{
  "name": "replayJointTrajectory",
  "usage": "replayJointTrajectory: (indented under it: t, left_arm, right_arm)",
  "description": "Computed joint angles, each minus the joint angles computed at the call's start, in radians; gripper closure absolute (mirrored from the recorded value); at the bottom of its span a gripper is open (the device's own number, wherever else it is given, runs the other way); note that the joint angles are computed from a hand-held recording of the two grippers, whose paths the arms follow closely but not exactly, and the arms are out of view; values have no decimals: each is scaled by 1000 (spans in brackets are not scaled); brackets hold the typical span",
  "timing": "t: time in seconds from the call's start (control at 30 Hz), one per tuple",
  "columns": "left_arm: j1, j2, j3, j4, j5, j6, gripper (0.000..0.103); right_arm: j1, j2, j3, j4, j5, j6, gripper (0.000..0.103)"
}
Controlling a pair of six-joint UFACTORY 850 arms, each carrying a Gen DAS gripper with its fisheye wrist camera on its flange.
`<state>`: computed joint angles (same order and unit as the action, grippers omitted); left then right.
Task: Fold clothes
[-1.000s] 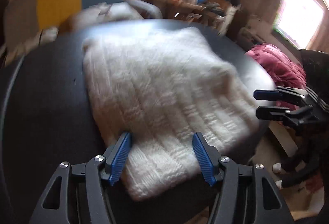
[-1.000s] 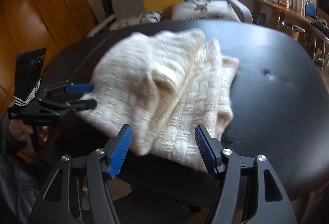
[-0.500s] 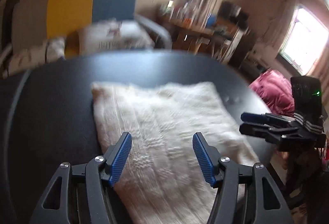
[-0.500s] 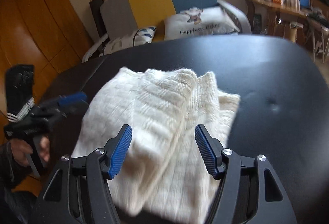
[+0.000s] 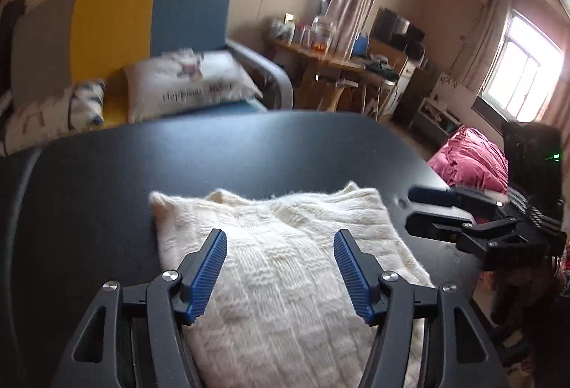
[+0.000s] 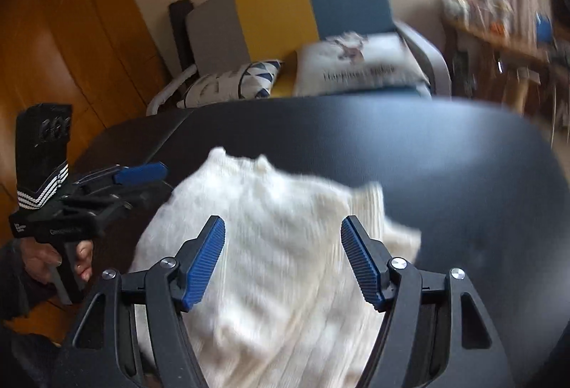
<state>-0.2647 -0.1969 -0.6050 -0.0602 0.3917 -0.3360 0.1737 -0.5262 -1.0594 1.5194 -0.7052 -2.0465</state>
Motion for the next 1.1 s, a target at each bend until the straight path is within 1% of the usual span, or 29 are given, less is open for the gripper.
replayJointTrajectory:
  t: [0.03, 0.07, 0.1, 0.17, 0.2, 0.23, 0.27, 0.33, 0.4, 0.43, 0.47, 0.5, 0.53, 0.57, 0.6, 0.63, 0.67, 0.7, 0.73, 0.8, 0.83, 0.87, 0.9, 0.93, 0.97, 1.0, 1.03, 1.07, 1.1]
  left_arm:
    - [3, -40, -32, -10, -23, 9, 40]
    - [-3, -77, -56, -63, -38, 56, 40]
    - [-8, -102, -66, -83, -39, 73, 40]
    - [-16, -139, -80, -102, -40, 90, 40]
    - [-19, -134, -75, -101, -31, 96, 40]
    - [-22, -129, -71, -100, -22, 103, 40]
    - [-24, -124, -66, -99, -13, 109, 40]
    - [-13, -98, -49, -37, 13, 44, 40]
    - [4, -69, -32, -7, 55, 11, 40]
    - [12, -63, -32, -21, 68, 32, 40]
    - [14, -61, -39, -63, 58, 76, 40]
    - [22, -71, -55, -63, 31, 79, 40]
    - [35, -96, -78, -20, 0, 40, 40]
    - [45, -124, -104, 20, -39, 3, 40]
    - [49, -159, -135, 51, -88, -32, 40]
    - [54, -198, -166, 99, -133, -83, 40]
    - [58, -219, -182, 146, -154, -134, 39]
    - [62, -216, -178, 172, -145, -166, 39]
    - [66, -214, -175, 197, -136, -195, 39]
    - [74, -210, -167, 241, -116, -250, 39]
    - [79, -208, -164, 264, -106, -277, 39]
    - [79, -200, -157, 248, -99, -264, 40]
    - [75, -181, -144, 195, -89, -208, 40]
    - [67, -155, -125, 106, -69, -122, 40]
    - [61, -130, -107, 59, -48, -72, 40]
    - [56, -107, -89, 50, -28, -55, 40]
    - [47, -88, -75, 0, -15, -1, 40]
    - [33, -75, -67, -93, -6, 92, 40]
    - [22, -66, -59, -150, 7, 152, 40]
  right_arm:
    - [16, -24, -33, -35, -5, 27, 32]
    - [21, -46, -57, -74, -14, 62, 32]
    - [34, -89, -101, -136, -20, 124, 32]
    - [55, -151, -155, -242, 14, 222, 32]
    - [58, -185, -178, -254, 26, 226, 32]
    - [46, -202, -188, -225, -4, 230, 32]
    - [26, -224, -200, -187, -60, 222, 32]
    - [10, -239, -210, -178, -101, 228, 32]
    - [7, -232, -210, -201, -89, 233, 32]
    - [7, -224, -215, -222, -91, 259, 32]
    - [2, -209, -210, -221, -96, 259, 32]
    - [-2, -187, -190, -193, -99, 225, 32]
    - [-6, -167, -173, -168, -102, 197, 32]
    - [-3, -170, -183, -184, -93, 211, 32]
    - [0, -173, -196, -209, -83, 238, 30]
    - [7, -199, -230, -267, -57, 307, 30]
    - [14, -235, -266, -335, -33, 397, 30]
    - [20, -270, -293, -368, -11, 444, 25]
    - [14, -276, -300, -359, -31, 449, 23]
    - [0, -286, -286, -254, -64, 354, 23]
    - [0, -277, -273, -239, -60, 336, 23]
    - [1, -268, -272, -259, -57, 359, 23]
    - [2, -260, -272, -281, -55, 385, 23]
    - [0, -245, -267, -293, -53, 403, 23]
    - [-5, -220, -248, -274, -47, 380, 23]
    - [-12, -186, -219, -238, -39, 329, 23]
    - [-18, -153, -187, -210, -32, 284, 23]
    - [-22, -122, -159, -180, -19, 233, 23]
    - [-14, -106, -150, -160, 1, 196, 23]
